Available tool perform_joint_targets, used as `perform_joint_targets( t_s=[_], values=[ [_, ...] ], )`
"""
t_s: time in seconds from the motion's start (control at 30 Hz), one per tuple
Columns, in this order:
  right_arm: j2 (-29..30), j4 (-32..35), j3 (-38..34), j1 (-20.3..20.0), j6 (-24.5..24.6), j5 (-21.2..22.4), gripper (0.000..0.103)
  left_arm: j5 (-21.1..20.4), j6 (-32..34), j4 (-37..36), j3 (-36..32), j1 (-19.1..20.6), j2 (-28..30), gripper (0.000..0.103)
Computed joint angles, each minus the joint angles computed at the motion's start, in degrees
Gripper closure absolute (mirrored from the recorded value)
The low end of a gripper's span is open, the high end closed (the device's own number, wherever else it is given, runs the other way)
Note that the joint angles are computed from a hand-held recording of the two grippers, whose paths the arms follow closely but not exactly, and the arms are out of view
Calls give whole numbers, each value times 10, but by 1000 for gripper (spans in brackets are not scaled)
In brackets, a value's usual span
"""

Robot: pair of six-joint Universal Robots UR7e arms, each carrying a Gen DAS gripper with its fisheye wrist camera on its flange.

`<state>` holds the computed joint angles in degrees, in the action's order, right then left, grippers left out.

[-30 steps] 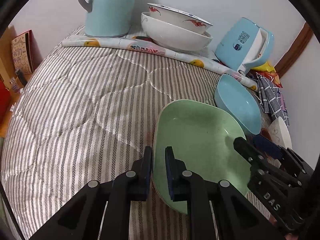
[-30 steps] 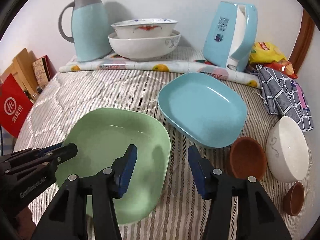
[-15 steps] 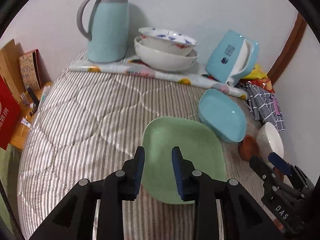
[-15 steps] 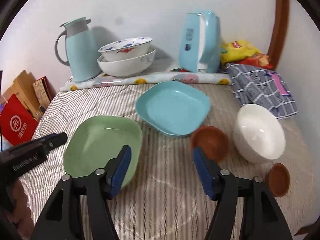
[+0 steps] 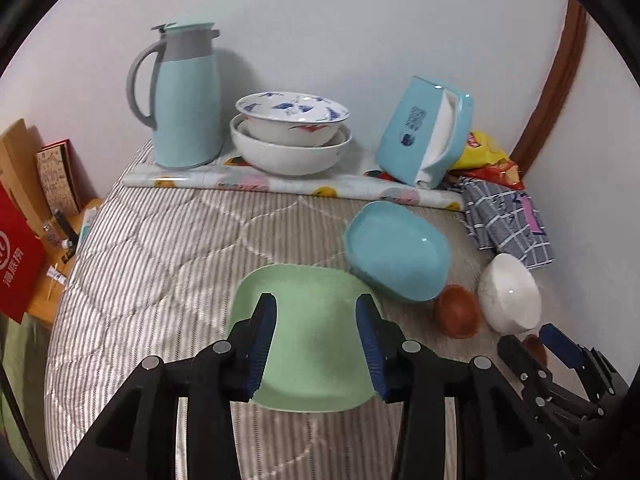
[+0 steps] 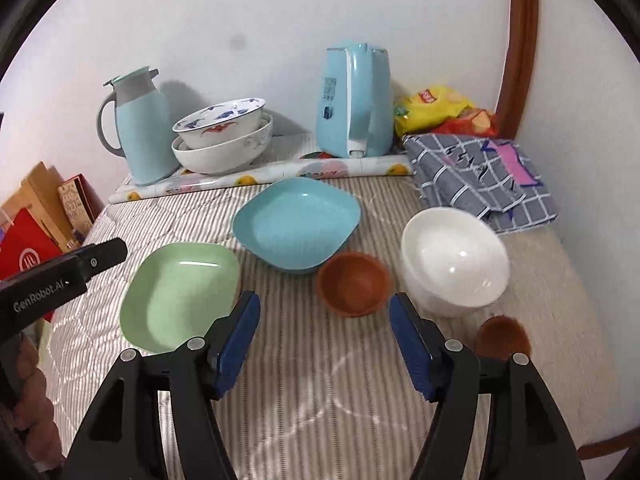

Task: Organize plates and bowls
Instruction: 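Lower the green plate onto the pink plate and open both grippers, then move both grippers to the rim of the light-blue plate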

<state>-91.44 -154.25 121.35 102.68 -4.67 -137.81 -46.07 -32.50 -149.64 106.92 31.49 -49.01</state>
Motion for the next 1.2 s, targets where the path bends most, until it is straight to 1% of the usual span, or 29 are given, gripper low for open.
perform_joint_targets(
  t_s=[0.07,0.27,0.43,0.57,0.7,0.83,1.2],
  values=[
    [-4,6,-7,-3,-5,6,36,2,2,10,-9,-4,6,64],
    [-3,32,-33,-19,-4,16,36,26,6,38,-41,-13,27,64],
    [2,16,-44,-34,-21,31,36,34,6,48,-62,-9,42,64],
    [9,7,-53,-45,-37,44,36,26,8,50,-77,1,53,64],
    [25,-4,-64,-52,-55,44,36,26,7,56,-91,10,64,64],
    [40,-15,-73,-65,-66,55,36,28,11,64,-107,19,77,64],
    [88,-40,-105,-92,-107,57,36,24,30,79,-158,48,115,64]
  ],
)
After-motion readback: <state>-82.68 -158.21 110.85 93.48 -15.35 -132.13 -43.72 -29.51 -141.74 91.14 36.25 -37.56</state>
